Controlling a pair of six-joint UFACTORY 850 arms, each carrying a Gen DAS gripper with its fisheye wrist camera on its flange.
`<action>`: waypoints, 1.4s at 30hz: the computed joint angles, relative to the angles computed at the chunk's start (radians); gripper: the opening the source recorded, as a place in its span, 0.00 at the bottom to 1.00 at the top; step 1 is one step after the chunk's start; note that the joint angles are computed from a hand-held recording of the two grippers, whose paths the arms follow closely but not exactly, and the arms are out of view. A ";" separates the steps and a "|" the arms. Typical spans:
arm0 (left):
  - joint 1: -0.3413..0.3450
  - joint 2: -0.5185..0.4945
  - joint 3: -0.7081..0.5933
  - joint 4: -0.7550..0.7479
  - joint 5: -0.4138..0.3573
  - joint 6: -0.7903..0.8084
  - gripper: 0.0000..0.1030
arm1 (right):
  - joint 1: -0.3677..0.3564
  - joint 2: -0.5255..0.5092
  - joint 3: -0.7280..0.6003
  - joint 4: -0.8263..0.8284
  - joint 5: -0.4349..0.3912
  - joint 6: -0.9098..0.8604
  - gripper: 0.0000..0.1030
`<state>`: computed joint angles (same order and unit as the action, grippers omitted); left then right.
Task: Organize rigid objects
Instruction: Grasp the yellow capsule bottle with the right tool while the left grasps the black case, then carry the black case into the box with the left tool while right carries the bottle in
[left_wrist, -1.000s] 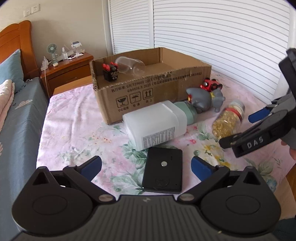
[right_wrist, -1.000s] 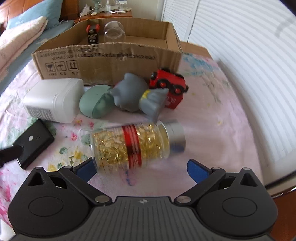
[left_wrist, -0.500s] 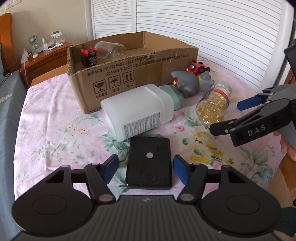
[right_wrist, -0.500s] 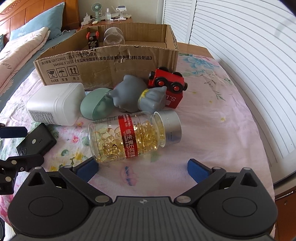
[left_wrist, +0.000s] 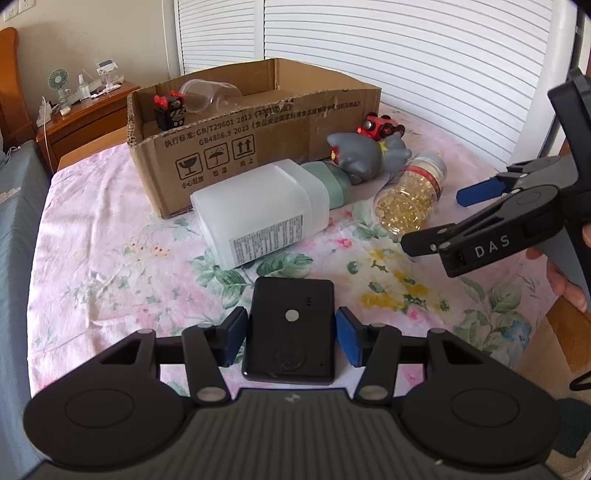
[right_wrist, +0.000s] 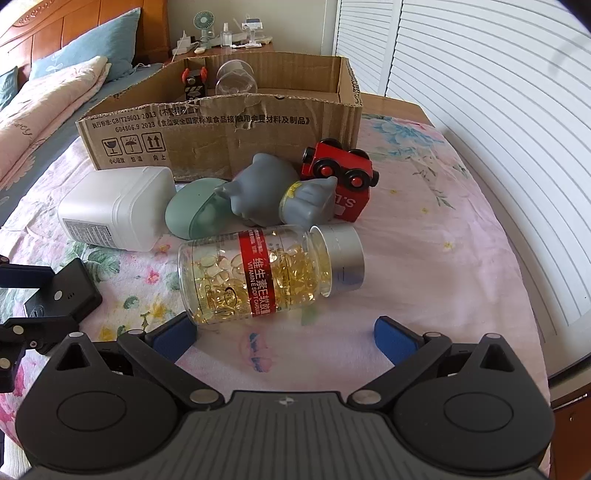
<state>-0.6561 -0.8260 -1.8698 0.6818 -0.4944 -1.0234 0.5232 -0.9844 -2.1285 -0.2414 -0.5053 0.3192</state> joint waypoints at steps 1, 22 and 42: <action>0.000 -0.004 -0.005 0.000 0.002 0.000 0.51 | 0.000 0.002 0.003 0.000 0.003 -0.001 1.00; 0.011 0.046 0.039 -0.058 0.025 0.066 0.51 | -0.018 0.010 -0.016 0.148 0.065 -0.189 1.00; 0.021 0.048 0.002 -0.163 0.000 0.221 0.51 | -0.017 -0.054 -0.145 0.205 -0.038 -0.344 0.93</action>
